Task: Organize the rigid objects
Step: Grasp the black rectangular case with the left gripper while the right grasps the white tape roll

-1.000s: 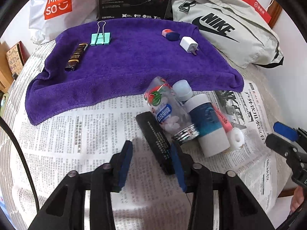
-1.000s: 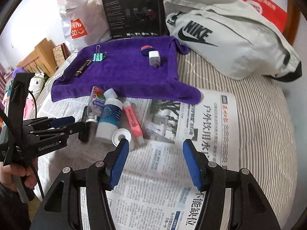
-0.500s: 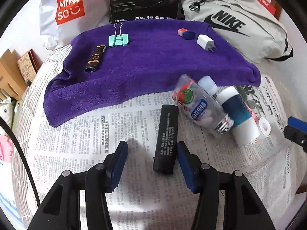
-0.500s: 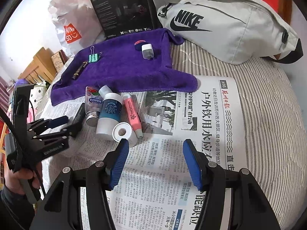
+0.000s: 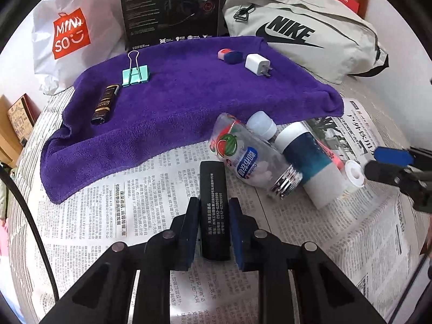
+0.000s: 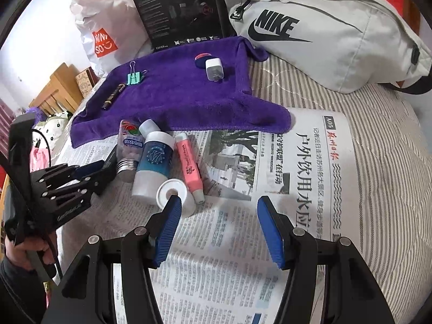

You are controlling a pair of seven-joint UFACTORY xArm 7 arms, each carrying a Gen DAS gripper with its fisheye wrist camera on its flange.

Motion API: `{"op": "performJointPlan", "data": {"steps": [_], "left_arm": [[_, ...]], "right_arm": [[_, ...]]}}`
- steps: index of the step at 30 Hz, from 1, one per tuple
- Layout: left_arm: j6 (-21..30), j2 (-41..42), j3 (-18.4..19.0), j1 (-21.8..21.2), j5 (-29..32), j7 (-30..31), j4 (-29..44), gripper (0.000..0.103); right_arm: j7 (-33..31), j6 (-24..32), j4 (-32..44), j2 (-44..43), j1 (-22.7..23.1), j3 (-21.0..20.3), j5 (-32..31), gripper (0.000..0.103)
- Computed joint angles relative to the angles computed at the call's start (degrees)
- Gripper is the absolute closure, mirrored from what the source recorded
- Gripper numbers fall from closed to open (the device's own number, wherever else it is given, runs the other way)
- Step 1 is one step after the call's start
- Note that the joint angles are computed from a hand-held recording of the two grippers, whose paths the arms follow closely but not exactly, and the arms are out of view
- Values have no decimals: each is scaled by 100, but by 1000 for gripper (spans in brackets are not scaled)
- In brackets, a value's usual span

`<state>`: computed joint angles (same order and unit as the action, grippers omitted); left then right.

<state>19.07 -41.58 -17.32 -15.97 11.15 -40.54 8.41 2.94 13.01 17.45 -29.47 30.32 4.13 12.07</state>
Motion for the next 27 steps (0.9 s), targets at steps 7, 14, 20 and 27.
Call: {"op": "performJointPlan", "data": {"steps": [7,14,20,27], "left_arm": [[-144,-93,140,-97,-155,64,-124,82],[-78,-104,135,-127,-178,68,-102,82],[-178,-181,154,-134,-232,51,-191,82],[-223,-324,359,-311,-402,186,-305,82]], "right_arm": [[-378,76,40,-54,437,-253,235,45],[-173,3,172,367,188,324,-17,50],[-326,-185,329,795,410,167,115,68],[-350,-102,278,592,270,165,96,74]]}}
